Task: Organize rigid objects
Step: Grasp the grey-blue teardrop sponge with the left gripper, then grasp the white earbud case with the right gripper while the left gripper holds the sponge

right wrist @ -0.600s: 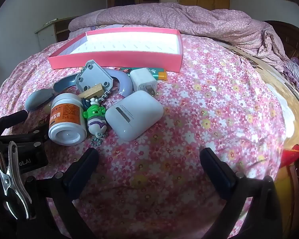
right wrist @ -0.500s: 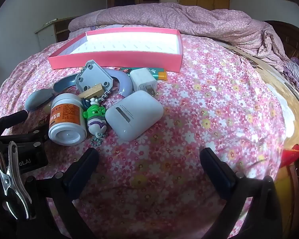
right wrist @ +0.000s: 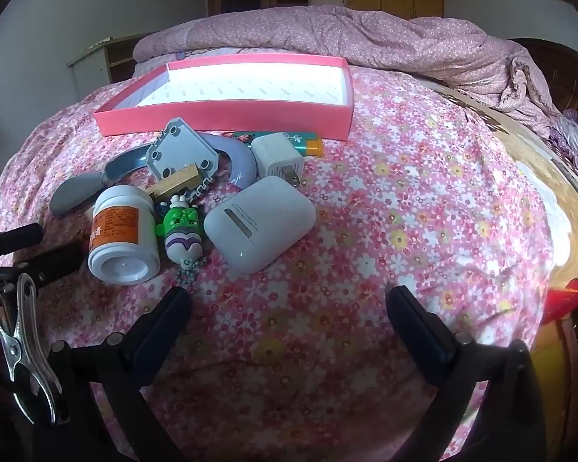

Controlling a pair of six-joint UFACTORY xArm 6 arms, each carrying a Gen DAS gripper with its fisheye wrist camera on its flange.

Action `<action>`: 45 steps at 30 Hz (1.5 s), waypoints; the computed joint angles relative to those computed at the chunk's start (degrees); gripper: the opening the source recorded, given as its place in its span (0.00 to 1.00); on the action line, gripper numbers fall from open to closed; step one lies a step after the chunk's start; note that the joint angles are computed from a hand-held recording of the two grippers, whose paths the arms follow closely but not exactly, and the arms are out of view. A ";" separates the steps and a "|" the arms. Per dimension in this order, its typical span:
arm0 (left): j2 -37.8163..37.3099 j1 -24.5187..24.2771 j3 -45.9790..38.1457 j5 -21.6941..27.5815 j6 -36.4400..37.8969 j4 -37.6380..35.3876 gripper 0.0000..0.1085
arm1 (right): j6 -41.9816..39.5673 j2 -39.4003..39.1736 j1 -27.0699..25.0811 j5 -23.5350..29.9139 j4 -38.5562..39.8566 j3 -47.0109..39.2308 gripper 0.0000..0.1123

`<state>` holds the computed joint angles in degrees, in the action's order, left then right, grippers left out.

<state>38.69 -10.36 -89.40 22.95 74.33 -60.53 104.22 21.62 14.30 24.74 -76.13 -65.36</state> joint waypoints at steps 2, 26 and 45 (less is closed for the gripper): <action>-0.21 0.76 0.06 1.36 0.65 -1.04 0.93 | 0.41 -0.38 -0.28 -0.67 -0.47 0.42 0.92; 11.01 -1.75 -15.66 -3.86 -5.11 7.34 0.89 | 3.36 -2.82 -2.77 -6.51 -7.18 2.20 0.83; 9.19 -2.70 -13.20 -4.03 0.75 2.01 0.65 | -15.96 4.31 -4.96 -7.83 4.22 -6.35 0.70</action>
<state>47.88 -13.06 -102.60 18.93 75.08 -58.52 88.26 25.93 9.34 16.90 -71.91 -71.72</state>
